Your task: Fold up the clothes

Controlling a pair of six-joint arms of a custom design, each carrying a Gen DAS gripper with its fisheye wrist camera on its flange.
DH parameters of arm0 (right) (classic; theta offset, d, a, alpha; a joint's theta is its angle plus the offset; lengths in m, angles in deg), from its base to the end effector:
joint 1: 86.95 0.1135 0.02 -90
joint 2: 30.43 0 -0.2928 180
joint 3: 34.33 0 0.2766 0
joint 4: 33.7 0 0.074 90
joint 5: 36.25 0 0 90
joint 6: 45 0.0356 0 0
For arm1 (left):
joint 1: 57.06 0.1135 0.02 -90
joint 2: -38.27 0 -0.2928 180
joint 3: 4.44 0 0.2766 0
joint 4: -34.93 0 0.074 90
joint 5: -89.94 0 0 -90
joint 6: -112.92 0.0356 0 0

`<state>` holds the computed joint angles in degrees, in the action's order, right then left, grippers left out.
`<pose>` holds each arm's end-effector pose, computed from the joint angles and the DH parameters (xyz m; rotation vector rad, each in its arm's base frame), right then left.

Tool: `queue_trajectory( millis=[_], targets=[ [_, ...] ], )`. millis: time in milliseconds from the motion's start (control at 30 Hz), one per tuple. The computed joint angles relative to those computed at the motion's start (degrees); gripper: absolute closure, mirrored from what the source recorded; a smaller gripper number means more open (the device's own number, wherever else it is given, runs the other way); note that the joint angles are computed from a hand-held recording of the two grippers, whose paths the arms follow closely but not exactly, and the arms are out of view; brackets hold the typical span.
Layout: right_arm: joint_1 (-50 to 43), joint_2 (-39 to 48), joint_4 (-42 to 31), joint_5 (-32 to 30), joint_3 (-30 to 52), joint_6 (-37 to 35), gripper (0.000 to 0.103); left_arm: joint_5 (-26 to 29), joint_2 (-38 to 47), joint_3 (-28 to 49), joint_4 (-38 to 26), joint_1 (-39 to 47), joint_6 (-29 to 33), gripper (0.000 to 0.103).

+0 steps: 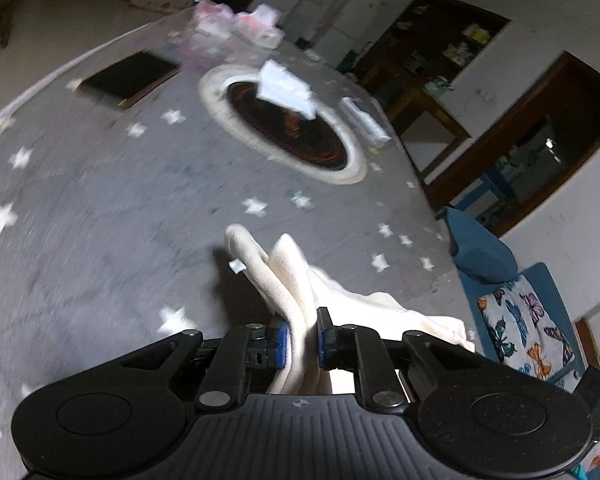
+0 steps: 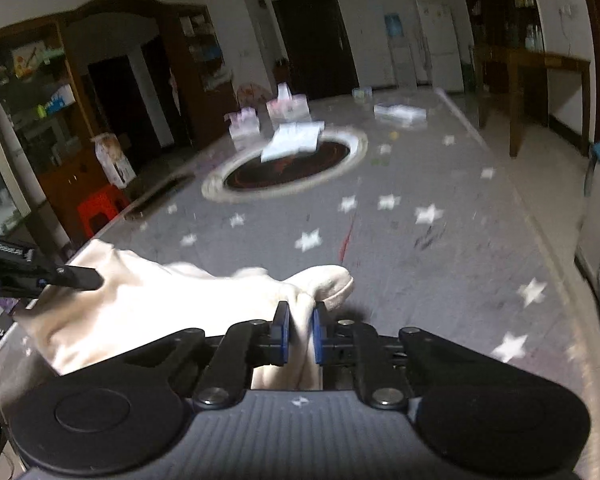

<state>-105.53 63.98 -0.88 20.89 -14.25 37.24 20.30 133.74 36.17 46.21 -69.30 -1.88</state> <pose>0.1910 -0.0438 0.0703 -0.0823 2.1875 0.4004 0.2758 -0.0725 0.1048 -0.0782 2.3878 -0.7300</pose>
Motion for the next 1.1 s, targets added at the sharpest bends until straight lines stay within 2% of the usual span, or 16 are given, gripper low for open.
queue_trajectory(
  millis=[200, 400, 600, 767, 1100],
  targets=[
    [-6.77, -15.18, -11.49, -2.44, 0.65, -3.50, 0.093, -2.11, 1.46, 6.14, -2.38, -6.35, -0.60, 0.089],
    [-13.56, -18.32, -17.88, -3.13, 5.36, -7.77, 0.093, -3.38, 5.94, 13.75, -3.53, -12.31, -1.56, 0.089],
    [-17.07, -14.15, -17.87, -2.12, 10.29, -9.94, 0.093, -5.09, 12.03, 21.80, -5.14, -16.65, -1.69, 0.089],
    [-18.50, -7.03, -16.30, -1.62, 14.34, -11.14, 0.093, -6.85, 16.73, 27.31, -8.00, -18.45, -0.74, 0.089],
    [-17.42, 8.95, -11.59, 1.36, 20.17, -12.58, 0.092, -8.44, 24.02, 32.79, -11.98, -18.05, -0.38, 0.088]
  ],
)
